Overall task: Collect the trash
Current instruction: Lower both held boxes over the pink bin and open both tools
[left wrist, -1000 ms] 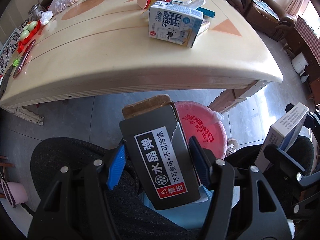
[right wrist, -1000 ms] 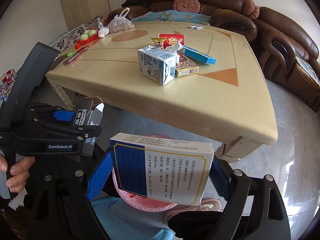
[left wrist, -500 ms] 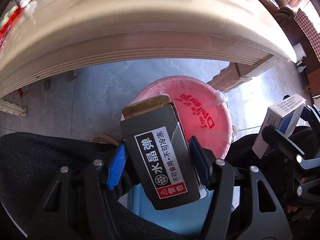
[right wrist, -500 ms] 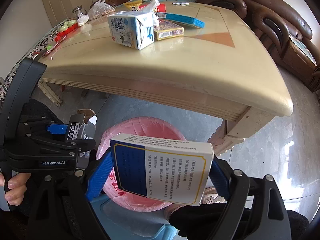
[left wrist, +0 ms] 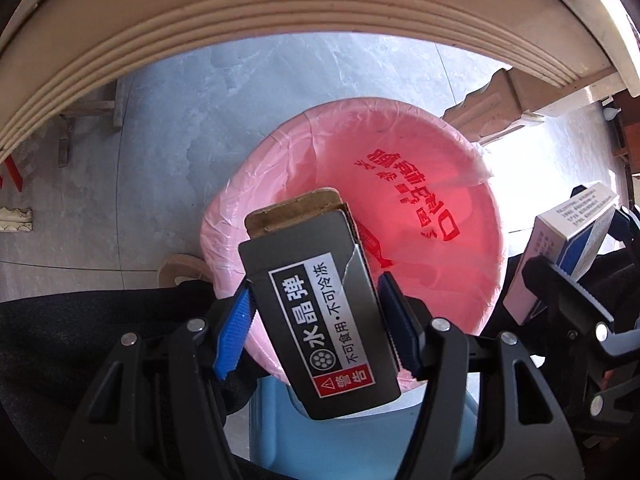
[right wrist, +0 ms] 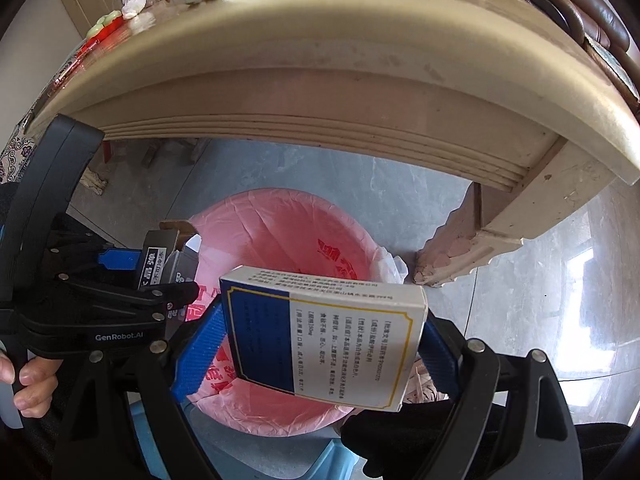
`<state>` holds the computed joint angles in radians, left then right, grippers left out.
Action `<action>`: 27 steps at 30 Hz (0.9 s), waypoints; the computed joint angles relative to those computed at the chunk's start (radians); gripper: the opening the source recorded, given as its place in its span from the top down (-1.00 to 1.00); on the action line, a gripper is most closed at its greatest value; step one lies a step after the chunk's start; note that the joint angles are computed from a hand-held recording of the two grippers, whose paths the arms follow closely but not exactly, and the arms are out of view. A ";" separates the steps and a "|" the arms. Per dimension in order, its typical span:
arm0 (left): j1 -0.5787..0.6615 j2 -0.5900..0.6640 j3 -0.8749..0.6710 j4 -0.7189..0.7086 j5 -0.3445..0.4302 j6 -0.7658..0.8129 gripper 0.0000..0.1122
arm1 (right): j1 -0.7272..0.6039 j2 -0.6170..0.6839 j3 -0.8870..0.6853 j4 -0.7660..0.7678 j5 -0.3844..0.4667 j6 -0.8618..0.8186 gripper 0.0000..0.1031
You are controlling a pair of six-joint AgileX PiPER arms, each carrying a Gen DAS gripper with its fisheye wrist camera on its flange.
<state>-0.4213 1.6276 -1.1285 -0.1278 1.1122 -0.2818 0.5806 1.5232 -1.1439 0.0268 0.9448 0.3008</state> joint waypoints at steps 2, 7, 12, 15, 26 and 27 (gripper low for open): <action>0.002 0.033 -0.011 -0.003 -0.005 0.005 -0.08 | -0.009 0.023 -0.001 0.013 -0.004 -0.016 -0.64; 0.020 0.094 -0.028 -0.029 -0.003 0.022 -0.08 | -0.010 0.067 -0.003 0.028 -0.015 -0.038 -0.65; 0.016 0.117 -0.043 0.041 0.013 -0.039 -0.22 | 0.003 0.115 -0.005 0.039 -0.019 -0.066 -0.66; 0.018 0.102 -0.043 0.066 0.005 -0.064 -0.32 | 0.010 0.151 -0.020 0.046 -0.009 -0.083 -0.67; 0.015 0.094 -0.051 0.084 0.010 -0.071 -0.40 | 0.044 0.185 -0.028 0.072 -0.005 -0.122 -0.78; 0.016 0.094 -0.050 0.081 0.008 -0.070 -0.40 | 0.045 0.185 -0.028 0.072 -0.005 -0.121 -0.78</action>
<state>-0.4049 1.7215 -1.1781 -0.0468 1.1202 -0.3521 0.6252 1.7078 -1.1723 0.0985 0.9399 0.1802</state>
